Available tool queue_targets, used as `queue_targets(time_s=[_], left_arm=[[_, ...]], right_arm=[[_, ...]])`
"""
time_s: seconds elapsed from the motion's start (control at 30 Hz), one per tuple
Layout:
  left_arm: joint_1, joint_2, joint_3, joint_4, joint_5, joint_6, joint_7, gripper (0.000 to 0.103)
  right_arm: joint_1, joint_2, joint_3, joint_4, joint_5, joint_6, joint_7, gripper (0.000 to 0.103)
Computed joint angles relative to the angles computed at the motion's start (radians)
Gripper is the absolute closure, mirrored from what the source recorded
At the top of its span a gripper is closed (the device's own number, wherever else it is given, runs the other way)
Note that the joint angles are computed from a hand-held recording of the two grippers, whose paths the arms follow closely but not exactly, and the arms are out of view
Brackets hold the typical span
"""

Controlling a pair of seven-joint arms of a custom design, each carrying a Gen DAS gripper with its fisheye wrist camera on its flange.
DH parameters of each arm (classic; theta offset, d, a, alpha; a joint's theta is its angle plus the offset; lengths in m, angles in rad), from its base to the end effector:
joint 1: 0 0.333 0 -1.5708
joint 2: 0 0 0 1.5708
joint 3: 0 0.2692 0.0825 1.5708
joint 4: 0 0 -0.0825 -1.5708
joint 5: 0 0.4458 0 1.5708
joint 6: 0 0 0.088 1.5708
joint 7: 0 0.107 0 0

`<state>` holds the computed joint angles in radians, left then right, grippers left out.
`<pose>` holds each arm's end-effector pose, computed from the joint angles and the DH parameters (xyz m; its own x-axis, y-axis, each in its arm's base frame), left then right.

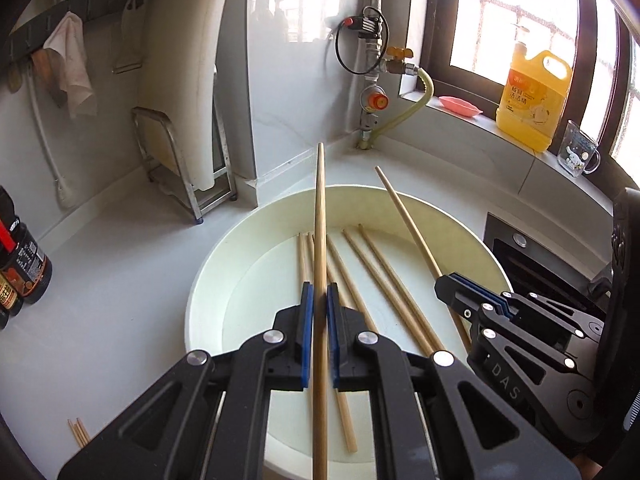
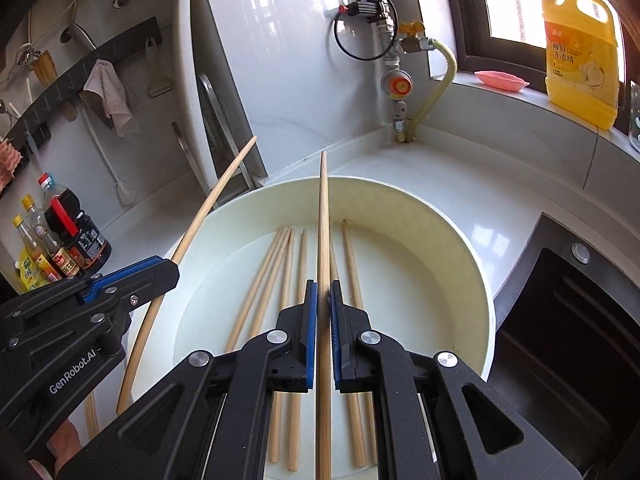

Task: Organize utensils
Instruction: 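Lift the left gripper's chopstick over the basin while the right tool carries its own, then open the left gripper over the basin while the right gripper releases its chopstick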

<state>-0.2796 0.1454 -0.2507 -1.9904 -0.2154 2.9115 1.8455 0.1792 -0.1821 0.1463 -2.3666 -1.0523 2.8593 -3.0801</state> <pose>0.5936 -0.3279 0.4050 -0.5711 -0.8205 0.0244 -0.5880 0.3881 -0.7097 0.5195 0.2251 0.3699 -0.2477 -0.9361 -0.2496 -0.6129 0.3510 -0.7079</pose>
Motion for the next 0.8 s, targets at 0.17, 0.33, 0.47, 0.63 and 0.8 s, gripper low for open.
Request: queue_targets(time_s=[0.17,0.33,0.47,0.63,0.8], left_arm=[[-0.029,0.057,0.021,0.051,0.095,-0.023,-0.062,0.095],[-0.032,0.084,0.027,0.073,0.122,-0.052,-0.092,0.095],[-0.025,0.086,0.023,0.077,0.117,-0.055,-0.09,0.09],[-0.026,0.066,0.034,0.058,0.138,-0.038,-0.124,0.079],[-0.013,0.026,0.032,0.016,0.133,-0.019,-0.131,0.079]], right_arm=[[-0.013,0.02,-0.01,0.002,-0.012,0.025,0.027,0.097],[-0.01,0.039,-0.023,0.009,0.003,0.044,0.015,0.097],[-0.011,0.04,-0.023,0.01,-0.01,0.05,0.025,0.085],[-0.008,0.026,-0.017,0.009,-0.04,0.028,0.041,0.084],[0.0,0.026,-0.015,0.011,-0.029,0.03,0.026,0.084]])
